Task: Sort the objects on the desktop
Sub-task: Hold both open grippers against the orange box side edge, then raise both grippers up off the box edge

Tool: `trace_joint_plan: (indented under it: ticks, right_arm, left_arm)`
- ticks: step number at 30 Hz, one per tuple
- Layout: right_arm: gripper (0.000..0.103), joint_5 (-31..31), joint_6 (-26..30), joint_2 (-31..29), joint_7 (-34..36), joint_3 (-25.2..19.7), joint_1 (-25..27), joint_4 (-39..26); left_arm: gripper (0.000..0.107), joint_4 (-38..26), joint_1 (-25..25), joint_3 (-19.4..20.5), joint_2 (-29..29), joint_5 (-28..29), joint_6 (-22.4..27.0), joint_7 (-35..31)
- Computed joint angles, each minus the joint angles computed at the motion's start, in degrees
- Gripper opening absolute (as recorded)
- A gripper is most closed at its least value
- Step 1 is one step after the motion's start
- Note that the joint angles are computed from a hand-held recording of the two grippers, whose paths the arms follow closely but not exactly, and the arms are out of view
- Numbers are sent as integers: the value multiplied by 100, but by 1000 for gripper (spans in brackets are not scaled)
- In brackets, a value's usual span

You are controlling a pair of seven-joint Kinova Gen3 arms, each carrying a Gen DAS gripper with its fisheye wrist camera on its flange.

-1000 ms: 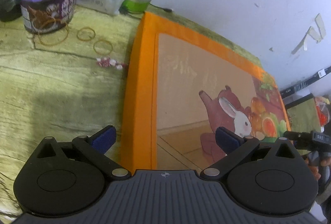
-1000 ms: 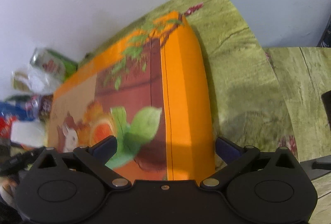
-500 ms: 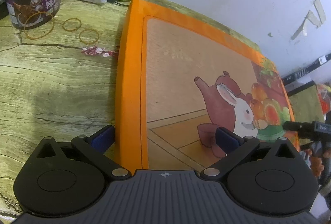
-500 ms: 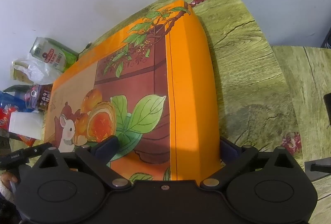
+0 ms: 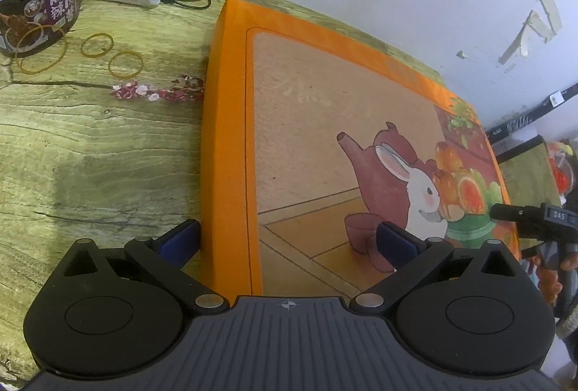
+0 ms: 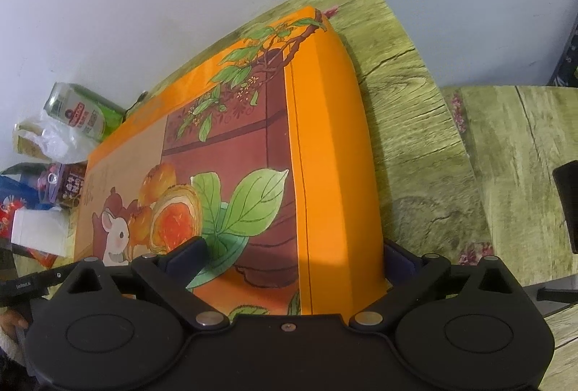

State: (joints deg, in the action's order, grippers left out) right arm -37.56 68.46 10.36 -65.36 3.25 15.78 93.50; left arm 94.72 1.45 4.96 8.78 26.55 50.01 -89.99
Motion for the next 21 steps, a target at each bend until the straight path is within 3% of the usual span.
trace_joint_plan:
  ticks: [7, 10, 12, 14, 21]
  right_arm:
    - [97, 131, -88, -455, 73, 108, -1, 173]
    - [89, 527, -176, -767, 19, 166, -138, 217]
    - [78, 964, -261, -909, -150, 139, -333, 226]
    - [77, 1193, -252, -949, -222, 144, -472, 208]
    - [73, 1436, -232, -929, -330, 154, -717, 80]
  left_arm:
    - [102, 118, -28, -48, -314, -26, 70, -70]
    - [100, 37, 182, -21, -440, -510, 196, 274]
    - [99, -92, 369, 42, -424, -930, 319, 492]
    - [99, -224, 519, 109, -347, -1236, 458, 570]
    - [101, -190, 568, 56, -345, -1163, 478, 731]
